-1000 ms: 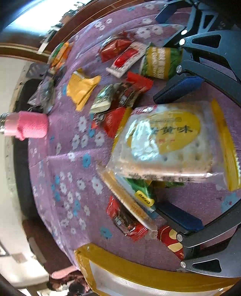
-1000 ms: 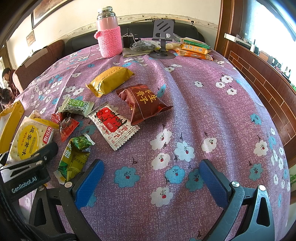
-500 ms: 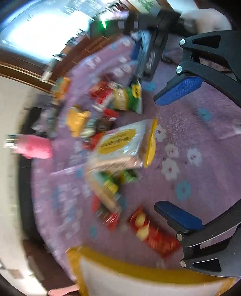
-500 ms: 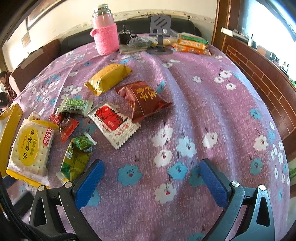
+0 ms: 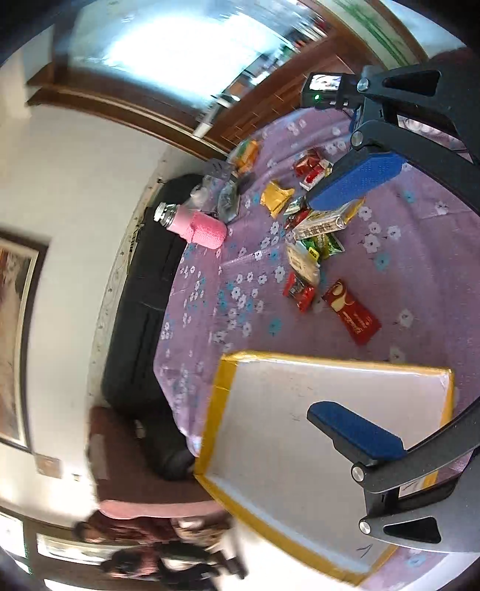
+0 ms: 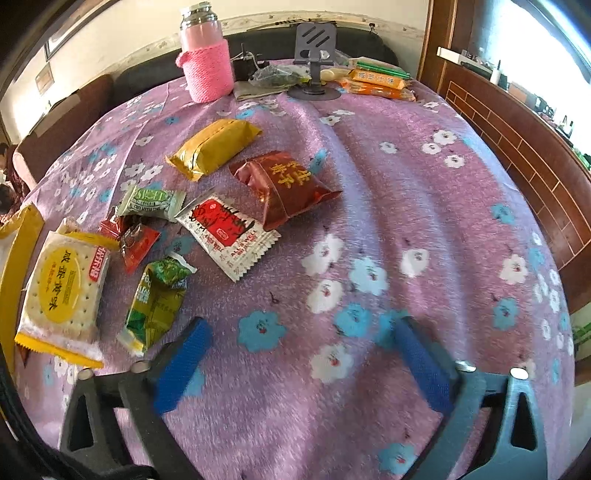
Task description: Organize snacks
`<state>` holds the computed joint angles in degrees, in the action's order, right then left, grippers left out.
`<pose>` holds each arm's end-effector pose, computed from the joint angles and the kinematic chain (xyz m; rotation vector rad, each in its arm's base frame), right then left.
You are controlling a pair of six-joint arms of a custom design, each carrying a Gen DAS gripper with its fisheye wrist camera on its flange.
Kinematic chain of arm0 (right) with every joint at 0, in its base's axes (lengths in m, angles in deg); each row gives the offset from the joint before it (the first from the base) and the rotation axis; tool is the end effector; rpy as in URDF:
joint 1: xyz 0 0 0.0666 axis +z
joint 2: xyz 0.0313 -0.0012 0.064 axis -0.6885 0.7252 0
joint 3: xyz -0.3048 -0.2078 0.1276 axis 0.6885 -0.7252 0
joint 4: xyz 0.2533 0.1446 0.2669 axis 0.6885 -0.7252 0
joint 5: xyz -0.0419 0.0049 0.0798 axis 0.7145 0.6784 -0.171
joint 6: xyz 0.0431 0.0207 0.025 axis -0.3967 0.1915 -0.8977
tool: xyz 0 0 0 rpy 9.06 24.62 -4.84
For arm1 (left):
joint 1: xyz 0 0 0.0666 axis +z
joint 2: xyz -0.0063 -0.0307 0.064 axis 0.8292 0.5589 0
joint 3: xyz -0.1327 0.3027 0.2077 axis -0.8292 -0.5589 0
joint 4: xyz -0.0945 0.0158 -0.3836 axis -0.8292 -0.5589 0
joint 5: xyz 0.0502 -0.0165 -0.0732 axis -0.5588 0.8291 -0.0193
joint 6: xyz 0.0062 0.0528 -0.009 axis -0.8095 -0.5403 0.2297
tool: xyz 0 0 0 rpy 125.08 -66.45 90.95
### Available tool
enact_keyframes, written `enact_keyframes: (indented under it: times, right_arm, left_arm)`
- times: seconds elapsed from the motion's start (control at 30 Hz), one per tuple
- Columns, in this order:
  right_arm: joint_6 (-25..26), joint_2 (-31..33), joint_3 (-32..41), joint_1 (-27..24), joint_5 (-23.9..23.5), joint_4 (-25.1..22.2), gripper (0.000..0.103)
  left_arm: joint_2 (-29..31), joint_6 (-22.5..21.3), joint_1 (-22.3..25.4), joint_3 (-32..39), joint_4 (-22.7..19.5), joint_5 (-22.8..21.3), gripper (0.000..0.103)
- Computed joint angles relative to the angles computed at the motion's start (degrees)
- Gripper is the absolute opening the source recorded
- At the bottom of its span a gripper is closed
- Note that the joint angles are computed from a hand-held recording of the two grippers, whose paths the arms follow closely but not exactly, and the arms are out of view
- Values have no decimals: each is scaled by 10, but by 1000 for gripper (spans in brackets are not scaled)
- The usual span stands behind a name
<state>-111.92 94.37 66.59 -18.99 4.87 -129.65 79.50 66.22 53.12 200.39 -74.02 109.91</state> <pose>0.5302 0.2224 0.4855 0.9492 2.4396 -0.2865 0.6051 -0.0506 0.5590 0.4522 2.1936 -0.6410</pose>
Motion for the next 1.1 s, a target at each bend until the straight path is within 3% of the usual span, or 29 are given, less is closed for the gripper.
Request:
enact_keyframes:
  times: [0.1, 0.2, 0.3, 0.37, 0.43, 0.47, 0.53, 0.67, 0.7, 0.73, 0.9, 1.1]
  right_arm:
    - [-5, -35, -31, 13, 24, 39, 87]
    - [34, -49, -30, 33, 58, 76, 86]
    - [73, -60, -36, 33, 32, 135, 86]
    - [93, -56, -32, 25, -9, 169, 78]
    - [105, -28, 3, 17, -37, 159, 61]
    - [107, -18, 13, 14, -47, 153, 58]
    - [104, 8, 38, 11, -62, 138, 57]
    - [98, 27, 41, 6, -79, 149, 57]
    - [98, 26, 35, 4, -82, 156, 48]
    - [97, 23, 28, 4, -82, 162, 30]
    - [91, -16, -40, 0, -92, 234, 25]
    - [72, -49, -81, -3, -89, 266, 25]
  left_arm:
    - [1, -12, 5, -9, 3, -12, 103]
    - [9, -24, 4, -10, -16, 10, 98]
    - [26, -47, 0, 9, -62, 40, 82]
    - [23, -62, -3, 6, -76, 49, 81]
    - [22, -72, -10, 5, -82, 49, 81]
    - [25, -79, -13, 10, -91, 51, 81]
    - [32, -96, -18, 24, -114, 58, 81]
    - [40, -113, -32, 37, -137, 57, 81]
    - [43, -116, -36, 41, -140, 55, 81]
    - [46, -119, -42, 46, -146, 50, 81]
    - [72, -131, -78, 77, -168, 20, 81]
    - [109, -152, -125, 120, -201, -21, 81]
